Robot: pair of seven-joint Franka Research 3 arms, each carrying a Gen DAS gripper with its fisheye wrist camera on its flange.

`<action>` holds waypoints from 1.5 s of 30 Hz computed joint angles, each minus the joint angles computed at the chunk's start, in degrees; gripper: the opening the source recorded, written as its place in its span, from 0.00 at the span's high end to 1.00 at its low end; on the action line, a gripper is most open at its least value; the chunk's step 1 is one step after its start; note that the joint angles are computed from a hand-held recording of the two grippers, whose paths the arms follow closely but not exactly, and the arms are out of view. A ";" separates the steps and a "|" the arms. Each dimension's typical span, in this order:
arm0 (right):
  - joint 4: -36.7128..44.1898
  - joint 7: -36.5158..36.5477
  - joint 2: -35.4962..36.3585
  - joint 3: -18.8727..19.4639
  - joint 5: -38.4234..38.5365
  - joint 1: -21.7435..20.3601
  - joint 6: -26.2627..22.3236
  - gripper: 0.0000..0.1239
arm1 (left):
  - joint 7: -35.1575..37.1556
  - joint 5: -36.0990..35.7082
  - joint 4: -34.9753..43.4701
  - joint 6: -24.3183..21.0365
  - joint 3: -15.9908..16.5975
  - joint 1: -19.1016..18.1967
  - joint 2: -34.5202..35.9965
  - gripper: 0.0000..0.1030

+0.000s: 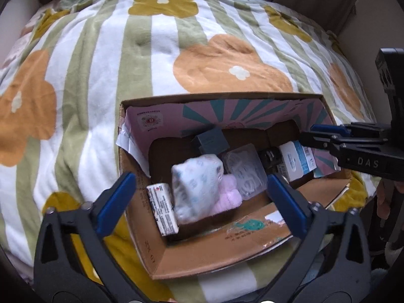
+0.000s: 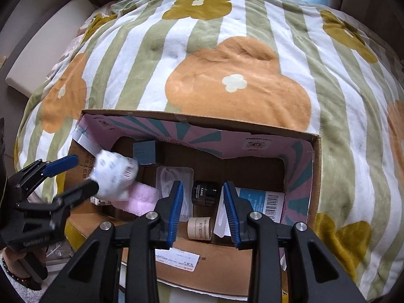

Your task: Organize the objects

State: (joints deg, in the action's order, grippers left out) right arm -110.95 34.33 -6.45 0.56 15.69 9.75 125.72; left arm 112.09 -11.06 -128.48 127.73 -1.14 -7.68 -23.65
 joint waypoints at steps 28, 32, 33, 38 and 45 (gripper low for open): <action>3.96 7.09 -1.59 0.07 -1.64 -0.34 1.46 0.21 | -11.24 7.43 11.34 -1.36 -4.29 0.65 2.45 0.00; 6.28 7.68 -1.95 0.16 -1.30 -0.07 0.99 0.21 | -14.30 9.47 15.49 -0.39 -4.87 0.29 3.70 0.00; 6.73 7.87 -2.06 0.19 -1.30 -0.02 1.19 0.21 | -14.55 9.51 16.55 -0.47 -4.80 0.10 4.07 0.00; 9.22 8.78 -2.34 0.19 -0.70 0.20 1.49 0.21 | -15.22 10.26 19.49 -0.37 -5.09 -0.59 5.07 0.00; 10.56 8.52 -1.87 0.52 -1.56 0.66 3.88 0.21 | -15.09 10.42 20.55 0.44 -5.32 -1.16 6.24 0.00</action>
